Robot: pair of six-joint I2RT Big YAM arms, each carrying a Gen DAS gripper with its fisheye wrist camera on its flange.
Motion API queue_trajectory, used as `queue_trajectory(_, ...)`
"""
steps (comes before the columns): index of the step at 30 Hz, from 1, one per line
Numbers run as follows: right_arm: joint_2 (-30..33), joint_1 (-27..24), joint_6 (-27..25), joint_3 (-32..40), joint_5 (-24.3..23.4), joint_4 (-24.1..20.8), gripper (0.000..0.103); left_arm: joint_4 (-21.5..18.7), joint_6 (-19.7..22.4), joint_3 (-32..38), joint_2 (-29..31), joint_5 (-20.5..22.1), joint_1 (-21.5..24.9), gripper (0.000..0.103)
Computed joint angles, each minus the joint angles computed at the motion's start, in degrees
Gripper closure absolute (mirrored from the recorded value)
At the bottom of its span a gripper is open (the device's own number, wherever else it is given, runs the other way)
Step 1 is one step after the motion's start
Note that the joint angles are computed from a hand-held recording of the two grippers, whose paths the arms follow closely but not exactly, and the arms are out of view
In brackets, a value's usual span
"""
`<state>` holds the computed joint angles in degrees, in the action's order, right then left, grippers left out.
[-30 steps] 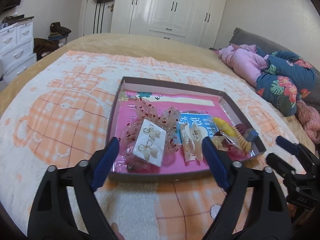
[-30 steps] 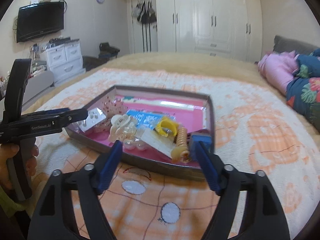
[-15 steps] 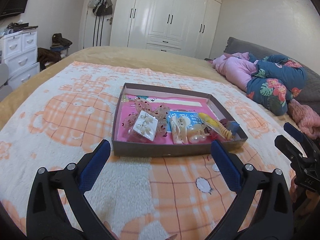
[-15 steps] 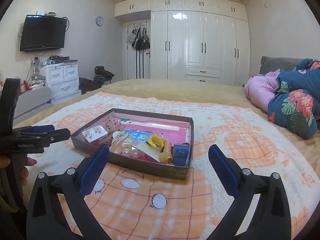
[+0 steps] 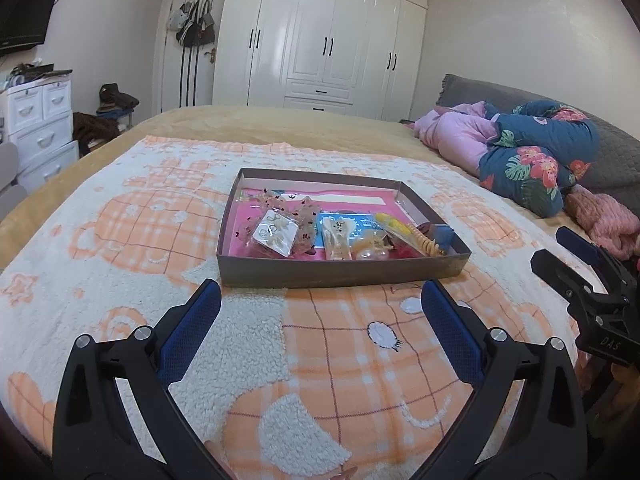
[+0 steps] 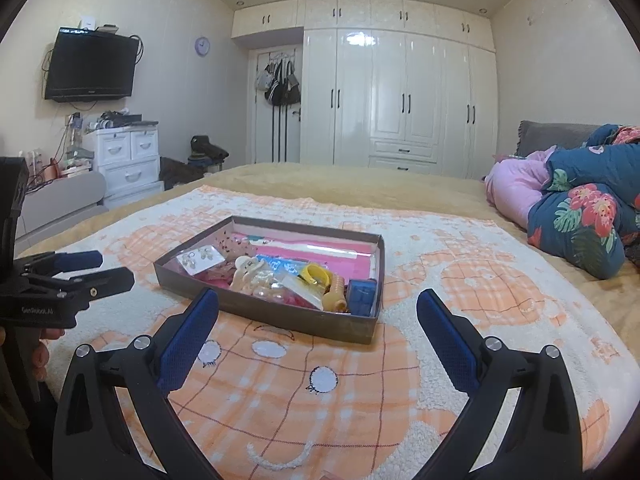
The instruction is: Organize jewelry
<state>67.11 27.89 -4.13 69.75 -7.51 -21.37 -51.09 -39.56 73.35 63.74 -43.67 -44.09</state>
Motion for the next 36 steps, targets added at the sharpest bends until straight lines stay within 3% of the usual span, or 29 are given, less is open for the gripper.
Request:
queue_trajectory(8, -2.2, 0.6, 1.8, -2.7, 3.0, 4.4, 0.006, 3.7, 1.9, -1.3, -1.1, -5.7, -2.0, 0.011)
queue_trajectory(22, -6.5, 1.6, 2.0, -8.0, 8.1, 15.1, 0.006, 3.7, 0.5, -2.1, -2.5, -11.5, -3.6, 0.011)
queue_trajectory(29, -7.4, 1.0, 4.0, -8.7, 6.6, 14.5, 0.006, 2.7, -0.2, -2.2, -2.9, -13.8, -4.9, 0.011)
queue_trajectory(36, -7.0, 1.6, 3.8, -8.9, 7.2, 14.5, 0.006, 4.6, 1.6, -2.7, -3.1, -14.0, -5.1, 0.011)
